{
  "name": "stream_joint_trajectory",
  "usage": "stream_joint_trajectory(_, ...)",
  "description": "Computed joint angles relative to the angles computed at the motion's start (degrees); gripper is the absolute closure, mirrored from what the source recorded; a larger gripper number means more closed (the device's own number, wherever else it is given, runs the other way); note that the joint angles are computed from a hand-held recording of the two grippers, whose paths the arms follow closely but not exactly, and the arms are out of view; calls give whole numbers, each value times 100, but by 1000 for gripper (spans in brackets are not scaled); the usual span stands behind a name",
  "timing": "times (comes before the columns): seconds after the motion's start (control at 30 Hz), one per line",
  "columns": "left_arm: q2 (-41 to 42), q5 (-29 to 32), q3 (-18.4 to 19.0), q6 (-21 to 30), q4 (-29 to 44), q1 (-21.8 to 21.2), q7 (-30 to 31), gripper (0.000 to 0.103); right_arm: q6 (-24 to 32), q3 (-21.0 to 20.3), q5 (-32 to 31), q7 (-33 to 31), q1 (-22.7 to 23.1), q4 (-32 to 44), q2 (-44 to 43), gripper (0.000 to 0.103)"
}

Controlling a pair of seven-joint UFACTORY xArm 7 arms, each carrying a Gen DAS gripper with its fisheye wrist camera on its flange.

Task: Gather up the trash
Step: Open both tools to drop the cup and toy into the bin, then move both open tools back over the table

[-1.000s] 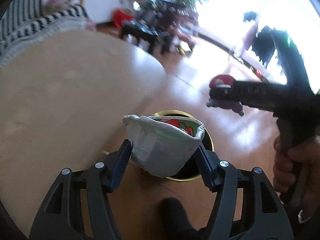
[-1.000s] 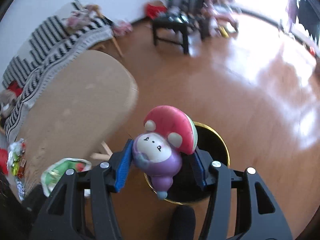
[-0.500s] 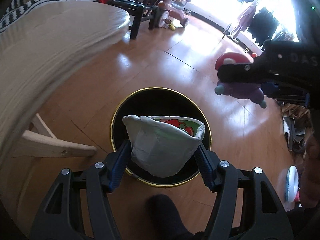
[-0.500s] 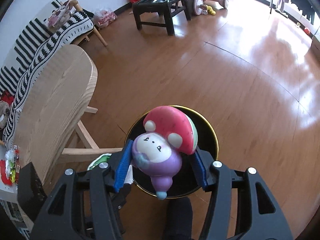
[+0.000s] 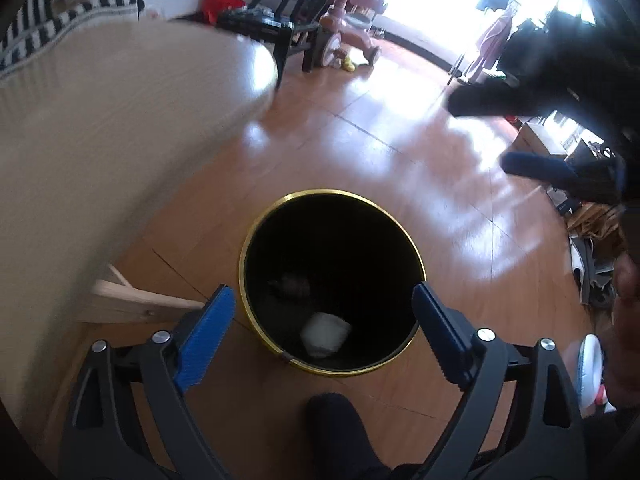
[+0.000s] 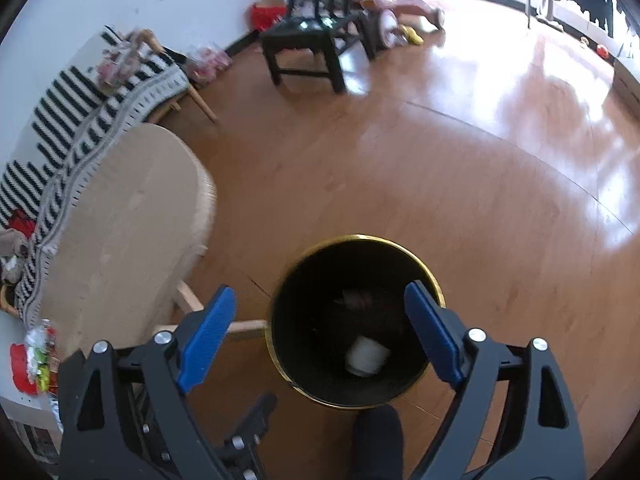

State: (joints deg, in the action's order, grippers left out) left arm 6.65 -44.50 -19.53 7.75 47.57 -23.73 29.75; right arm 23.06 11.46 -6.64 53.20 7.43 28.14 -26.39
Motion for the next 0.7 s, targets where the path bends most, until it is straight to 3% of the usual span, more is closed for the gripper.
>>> stream_joint_trajectory(0.1,-871,390,263,3,-521,-19,-353,10,72,503,-444,340,-162,385,-3,11)
stream_joint_trajectory(0.2,-1917,315,694,15,-1099,-3,-373,8,70,1056,-1132,821,-325,903,156,8)
stream_joint_trajectory(0.27,-2553,850,787,59,-1489,409,-822,7,106,1355,-1588,1153,-366,1289,367,7)
stream_joint_trajectory(0.4,-3673,2002,915,411,-2105,1795,-1599,7,-46,1868,-2456,1666,-242,2401,1393,7)
stream_joint_trajectory(0.43,-3788,2161,1009,471,-2159,1975,-1668,7,-45,1993,-2698,1784,-180,2726,1728,7)
stream_joint_trajectory(0.47,-3982,2373,1162,595,-2262,2322,-1744,7,-17,2125,-2977,1910,-85,3102,2130,7)
stream_joint_trajectory(0.57,-4300,2729,1750,891,-2387,2810,-1784,7,177,2271,-3704,2077,433,4217,3293,7)
stream_joint_trajectory(0.7,-4622,3143,2640,1307,-2476,3250,-1671,7,618,2208,-4175,1719,1410,5648,4619,7)
